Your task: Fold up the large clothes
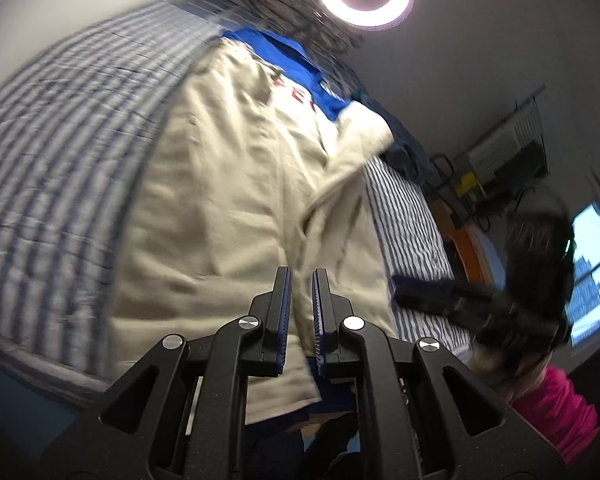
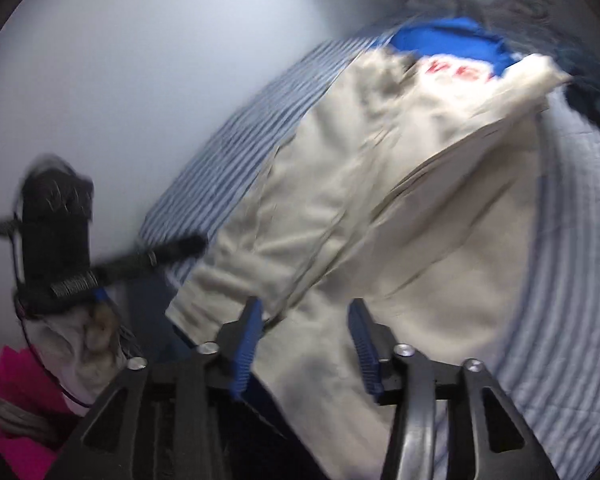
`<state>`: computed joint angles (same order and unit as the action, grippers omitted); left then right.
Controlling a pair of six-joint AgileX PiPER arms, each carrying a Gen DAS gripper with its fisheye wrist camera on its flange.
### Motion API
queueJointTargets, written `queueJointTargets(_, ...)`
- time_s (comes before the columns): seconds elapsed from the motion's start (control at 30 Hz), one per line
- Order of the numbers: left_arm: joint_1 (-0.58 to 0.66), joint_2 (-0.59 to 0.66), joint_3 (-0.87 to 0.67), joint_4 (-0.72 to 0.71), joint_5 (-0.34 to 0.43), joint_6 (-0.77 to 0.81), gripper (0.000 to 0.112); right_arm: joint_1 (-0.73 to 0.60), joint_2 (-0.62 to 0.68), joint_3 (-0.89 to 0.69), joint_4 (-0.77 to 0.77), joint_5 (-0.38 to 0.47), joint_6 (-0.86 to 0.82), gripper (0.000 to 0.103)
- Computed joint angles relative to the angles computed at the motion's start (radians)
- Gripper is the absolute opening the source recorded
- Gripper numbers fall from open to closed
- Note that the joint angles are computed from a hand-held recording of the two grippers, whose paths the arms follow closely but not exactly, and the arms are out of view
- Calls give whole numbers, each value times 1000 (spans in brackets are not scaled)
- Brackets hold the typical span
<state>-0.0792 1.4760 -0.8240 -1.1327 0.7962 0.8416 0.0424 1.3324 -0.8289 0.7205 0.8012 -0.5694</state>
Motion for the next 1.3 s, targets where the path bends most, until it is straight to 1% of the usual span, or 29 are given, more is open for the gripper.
queueJointTargets(0.03, -26, 7, -7, 6, -5, -7, 7, -41, -2, -12, -9, 3, -10, 57)
queueJointTargets(0.13, -129, 30, -34, 36, -41, -35, 7, -149, 23, -57, -1, 13, -29, 57)
queueJointTargets(0.2, -188, 50, -58, 62, -59, -58, 7, -218, 79, -110, 22, 9, -45, 58)
queueJointTargets(0.23, -210, 54, -62, 72, -71, -67, 7, -242, 111, -137, 32, 0, -51, 62)
queueJointTargets(0.3, -251, 72, -81, 102, -99, -91, 7, -273, 156, -172, 46, -22, -54, 66)
queueJointTargets(0.37, -277, 97, -99, 124, -103, -105, 7, -305, 221, -221, 86, -25, -79, 68)
queueJointTargets(0.4, -288, 109, -103, 134, -105, -106, 7, -318, 262, -252, 103, -33, -85, 71)
queueJointTargets(0.43, -304, 119, -107, 149, -111, -110, 7, -330, 300, -282, 121, -45, -89, 73)
queueJointTargets(0.57, -330, 151, -108, 176, -118, -103, 7, -368, 425, -381, 200, -92, -83, 74)
queueJointTargets(0.7, -350, 185, -111, 198, -122, -91, 7, -379, 530, -490, 231, -116, -39, 74)
queueJointTargets(0.8, -360, 204, -122, 205, -121, -84, 7, -374, 621, -598, 217, -124, 29, 74)
queueJointTargets(0.9, -375, 214, -125, 203, -128, -70, 7, -357, 706, -717, 130, -133, 142, 73)
queueJointTargets(0.97, -382, 207, -115, 202, -133, -61, 7, -339, 759, -800, 54, -122, 226, 65)
queueJointTargets(1.03, -391, 206, -112, 199, -142, -54, 7, -327, 802, -872, 18, -87, 258, 21)
queueJointTargets(1.07, -393, 207, -109, 194, -143, -49, 7, -312, 826, -925, -18, -60, 289, 16)
queueJointTargets(1.13, -389, 210, -108, 180, -139, -36, 7, -272, 839, -986, -121, -50, 364, 5)
queueJointTargets(1.2, -390, 208, -101, 169, -139, -25, 7, -223, 852, -1063, -233, -30, 427, 3)
queueJointTargets(1.27, -388, 213, -103, 161, -141, -14, 7, -176, 881, -1158, -331, 12, 485, 2)
queueJointTargets(1.3, -391, 212, -99, 158, -146, -10, 7, -148, 916, -1241, -388, 57, 520, 2)
